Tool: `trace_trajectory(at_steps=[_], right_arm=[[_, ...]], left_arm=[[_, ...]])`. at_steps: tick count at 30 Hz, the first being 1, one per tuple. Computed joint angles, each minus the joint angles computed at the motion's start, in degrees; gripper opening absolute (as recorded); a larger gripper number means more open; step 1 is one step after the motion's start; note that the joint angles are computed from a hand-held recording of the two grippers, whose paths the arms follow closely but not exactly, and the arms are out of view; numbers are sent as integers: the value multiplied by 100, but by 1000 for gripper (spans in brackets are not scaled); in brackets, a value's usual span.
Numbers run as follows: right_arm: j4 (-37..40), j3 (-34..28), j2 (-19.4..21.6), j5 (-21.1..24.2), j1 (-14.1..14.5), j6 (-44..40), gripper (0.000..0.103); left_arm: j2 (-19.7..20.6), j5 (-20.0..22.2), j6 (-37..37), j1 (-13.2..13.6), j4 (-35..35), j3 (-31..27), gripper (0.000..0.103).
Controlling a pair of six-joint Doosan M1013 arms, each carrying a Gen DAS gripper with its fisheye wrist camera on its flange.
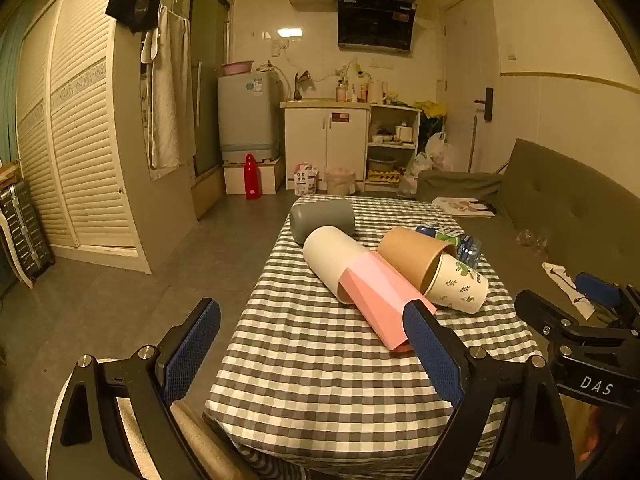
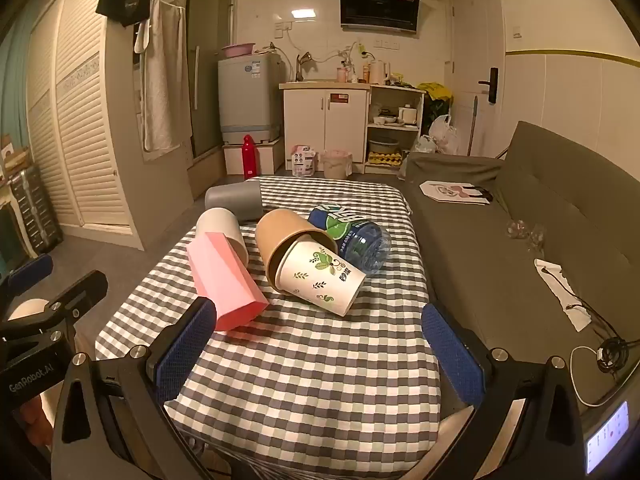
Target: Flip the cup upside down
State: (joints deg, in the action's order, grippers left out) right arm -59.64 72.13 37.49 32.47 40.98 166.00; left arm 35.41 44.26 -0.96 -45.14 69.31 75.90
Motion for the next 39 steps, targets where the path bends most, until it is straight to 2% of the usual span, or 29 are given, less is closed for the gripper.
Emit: trace_trajectory(at_steps=[39], right_arm=[[28,-24,33,20,0,-55,103]], left_arm=[[9,-30,-33,0,5,-4,95]])
